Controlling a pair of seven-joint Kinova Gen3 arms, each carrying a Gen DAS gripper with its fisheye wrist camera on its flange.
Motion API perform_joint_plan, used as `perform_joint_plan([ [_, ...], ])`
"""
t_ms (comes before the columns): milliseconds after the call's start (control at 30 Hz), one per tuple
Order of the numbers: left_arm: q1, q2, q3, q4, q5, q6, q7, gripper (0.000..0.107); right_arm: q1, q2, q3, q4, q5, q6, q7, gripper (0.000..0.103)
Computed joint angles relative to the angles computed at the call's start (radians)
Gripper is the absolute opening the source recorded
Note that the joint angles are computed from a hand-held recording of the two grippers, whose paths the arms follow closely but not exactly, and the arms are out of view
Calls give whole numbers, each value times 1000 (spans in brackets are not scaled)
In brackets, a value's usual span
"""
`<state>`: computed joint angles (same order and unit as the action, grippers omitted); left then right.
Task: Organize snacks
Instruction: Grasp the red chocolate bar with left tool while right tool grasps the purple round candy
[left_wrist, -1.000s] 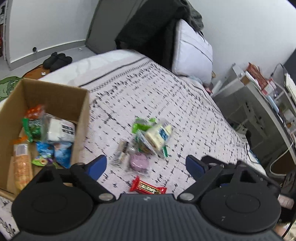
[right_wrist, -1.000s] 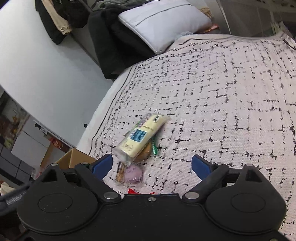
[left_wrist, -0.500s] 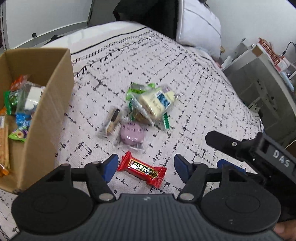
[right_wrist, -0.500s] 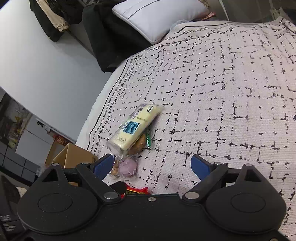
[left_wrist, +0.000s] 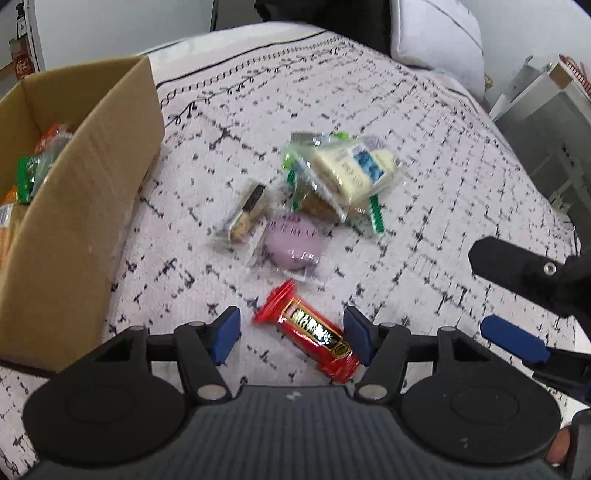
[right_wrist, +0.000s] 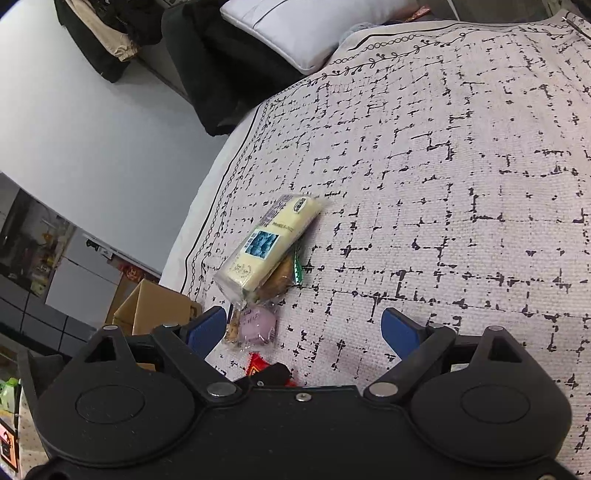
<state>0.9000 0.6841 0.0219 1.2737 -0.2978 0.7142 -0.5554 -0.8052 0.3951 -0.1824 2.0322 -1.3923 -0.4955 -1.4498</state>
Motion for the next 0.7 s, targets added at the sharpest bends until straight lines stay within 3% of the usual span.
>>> perform_joint_plan([
  [133,-5,1,12,-8,13,29,-8,61,4,1,1,1,12,9,-6,90],
  [200,-2,3,11,-12,12,44,-8,56,3,3,5,-2,9,14,1,90],
  [367,-1,5,14,-20,5,66,-9,20,-3,15,8,-27,-48,18,85,90],
  [533,10,-10,-3,-12,-11,67,9,19,12,36,-12,-58,-47,22,145,90],
  [700,6,-36,-4,11,-29,32,23,19,21,64,1,-86,-20,67,156,73],
])
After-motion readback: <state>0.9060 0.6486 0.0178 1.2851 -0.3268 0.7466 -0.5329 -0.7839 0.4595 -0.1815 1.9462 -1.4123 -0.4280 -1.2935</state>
